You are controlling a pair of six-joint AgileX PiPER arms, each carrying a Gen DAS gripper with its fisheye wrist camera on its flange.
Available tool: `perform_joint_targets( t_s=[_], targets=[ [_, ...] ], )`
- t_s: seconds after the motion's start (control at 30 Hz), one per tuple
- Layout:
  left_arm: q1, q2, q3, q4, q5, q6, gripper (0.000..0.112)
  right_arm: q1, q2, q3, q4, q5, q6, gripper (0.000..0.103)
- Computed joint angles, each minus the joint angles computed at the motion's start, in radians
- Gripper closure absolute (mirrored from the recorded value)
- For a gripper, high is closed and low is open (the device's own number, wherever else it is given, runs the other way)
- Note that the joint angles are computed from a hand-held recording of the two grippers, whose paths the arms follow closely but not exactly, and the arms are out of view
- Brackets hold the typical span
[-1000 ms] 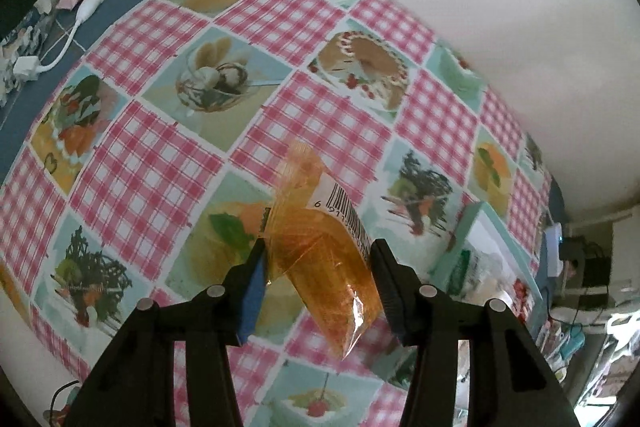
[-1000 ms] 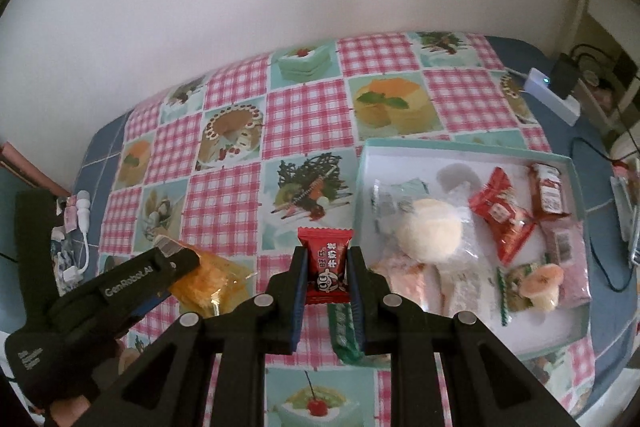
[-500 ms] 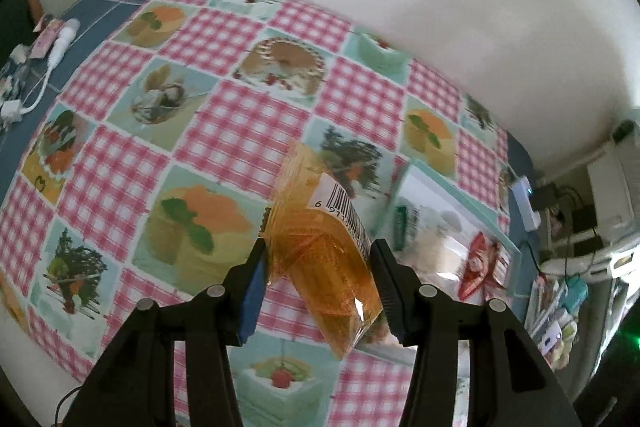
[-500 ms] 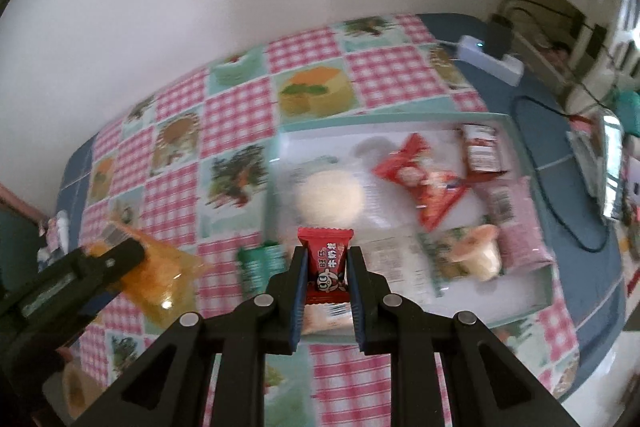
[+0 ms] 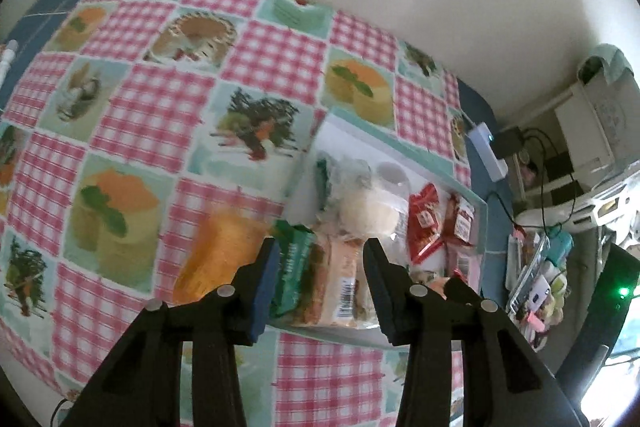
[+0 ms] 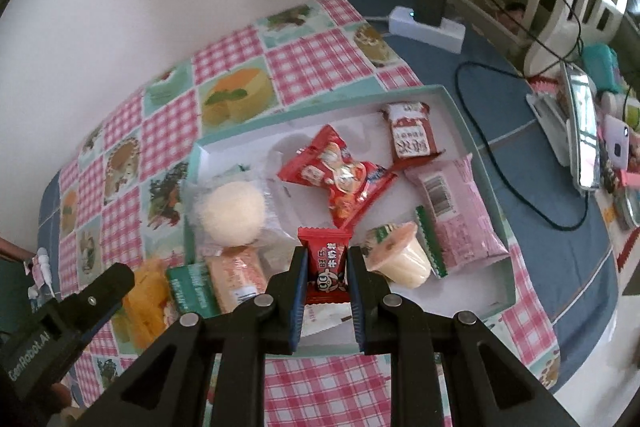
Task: Organize snacks
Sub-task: 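Carry the bread packet and red candy over the white tray, then release the bread packet and red candy into the tray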
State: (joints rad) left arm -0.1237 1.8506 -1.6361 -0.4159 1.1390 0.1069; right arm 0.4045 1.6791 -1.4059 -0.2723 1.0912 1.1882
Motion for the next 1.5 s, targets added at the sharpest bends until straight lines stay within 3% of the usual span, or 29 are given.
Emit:
perform_joint_targets(
  t_s=[0.17,0.3,0.47,0.57,0.83,0.87,0.9,0.93,1.3,1.5],
  targets=[
    [0.051,0.029,-0.036,-0.018,0.023,0.011,0.067,-0.018,-0.016,0.029,0.013,-0.012,-0.004,0.082],
    [0.105,0.064,-0.066,0.053,0.009,-0.028,0.067,-0.027,-0.011,0.034,0.031,-0.022,-0.014,0.082],
    [0.169,0.147,-0.123,0.061,0.058,-0.041,0.063,-0.034,0.015,0.033,0.065,-0.029,-0.032,0.082],
    [0.15,0.165,-0.129,0.112,0.065,-0.04,0.042,-0.031,0.024,0.028,0.072,-0.031,-0.038,0.082],
    [0.008,0.202,-0.072,0.35,0.045,-0.05,0.04,-0.034,0.029,0.027,0.08,-0.03,-0.039,0.082],
    [0.007,0.206,-0.07,0.348,0.044,-0.047,0.047,-0.035,0.029,0.026,0.081,-0.03,-0.04,0.082],
    [0.01,0.208,-0.068,0.332,0.043,-0.037,0.066,-0.035,0.03,0.026,0.081,-0.03,-0.041,0.082],
    [0.014,0.211,-0.073,0.316,0.05,-0.032,0.071,-0.034,0.031,0.025,0.081,-0.029,-0.04,0.082],
    [0.045,0.072,-0.082,0.179,-0.007,0.043,0.072,-0.044,0.031,0.036,0.101,-0.04,-0.048,0.082],
    [-0.082,0.066,-0.091,0.112,-0.009,0.128,0.072,-0.061,0.023,0.064,0.123,-0.057,-0.056,0.082]
  ],
)
